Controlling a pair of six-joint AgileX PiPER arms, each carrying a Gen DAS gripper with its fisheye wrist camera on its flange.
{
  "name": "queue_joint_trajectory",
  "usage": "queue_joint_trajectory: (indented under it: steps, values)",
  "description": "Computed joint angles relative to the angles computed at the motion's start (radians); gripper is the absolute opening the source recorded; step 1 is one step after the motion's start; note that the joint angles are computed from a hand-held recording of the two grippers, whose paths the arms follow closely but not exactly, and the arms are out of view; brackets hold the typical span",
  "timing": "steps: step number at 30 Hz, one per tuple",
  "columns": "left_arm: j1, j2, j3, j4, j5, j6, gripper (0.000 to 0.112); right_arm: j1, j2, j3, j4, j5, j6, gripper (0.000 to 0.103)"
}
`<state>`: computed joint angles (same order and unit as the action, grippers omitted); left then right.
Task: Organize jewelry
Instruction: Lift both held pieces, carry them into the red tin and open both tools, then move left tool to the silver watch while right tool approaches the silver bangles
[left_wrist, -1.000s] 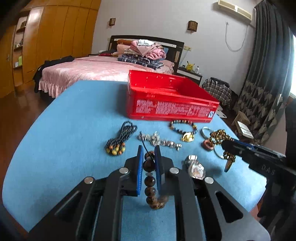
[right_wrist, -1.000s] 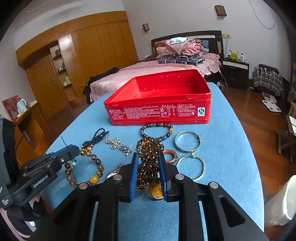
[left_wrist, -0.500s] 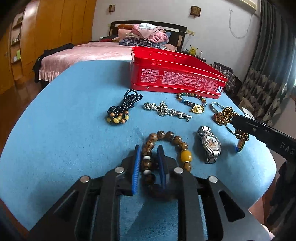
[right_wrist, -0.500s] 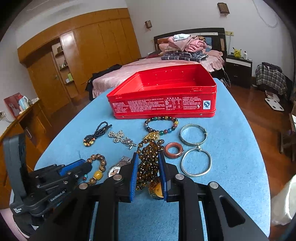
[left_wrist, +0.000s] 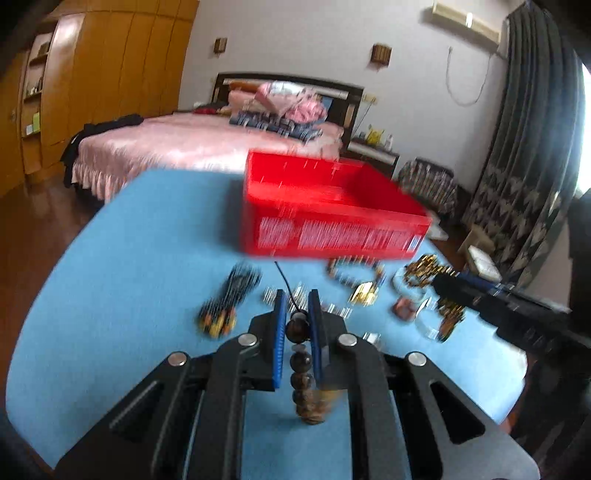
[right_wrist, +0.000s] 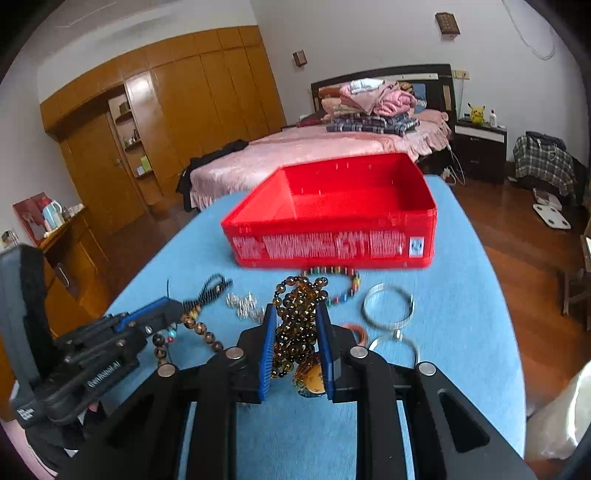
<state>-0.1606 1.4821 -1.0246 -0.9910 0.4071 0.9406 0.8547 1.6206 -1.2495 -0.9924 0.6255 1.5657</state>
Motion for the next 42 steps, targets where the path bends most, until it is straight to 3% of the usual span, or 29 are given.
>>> queue_joint_trajectory:
  steps: [10, 20, 26, 28, 30, 34, 40, 42]
  values:
    - [-0.013, 0.101, -0.263, -0.030, 0.031, -0.063, 0.010, -0.147, 0.028, -0.197, 0.135, -0.048, -0.285, 0.021]
    - [-0.090, 0.371, -0.689, 0.180, 0.047, -0.338, 0.011, -0.334, 0.198, -0.461, 0.390, -0.104, -0.597, 0.021]
    - [-0.104, 0.529, -0.887, 0.373, 0.150, -0.540, 0.011, -0.394, 0.286, -0.520, 0.517, -0.114, -0.700, 0.023]
    - [-0.096, 0.541, -0.887, 0.380, 0.158, -0.543, 0.012, -0.397, 0.284, -0.494, 0.482, -0.133, -0.660, 0.025]
    - [-0.089, 0.535, -0.862, 0.393, 0.148, -0.546, 0.017, -0.386, 0.270, -0.464, 0.415, -0.127, -0.602, 0.040]
    - [-0.068, 0.507, -0.815, 0.394, 0.140, -0.538, 0.032, -0.360, 0.210, -0.369, 0.293, -0.123, -0.470, 0.050]
    - [-0.060, 0.333, -0.563, 0.379, 0.070, -0.462, 0.062, -0.263, 0.062, -0.146, -0.007, -0.065, -0.116, 0.068]
    - [-0.070, 0.242, -0.424, 0.378, 0.022, -0.433, 0.066, -0.190, 0.000, -0.043, -0.130, 0.009, 0.044, 0.072]
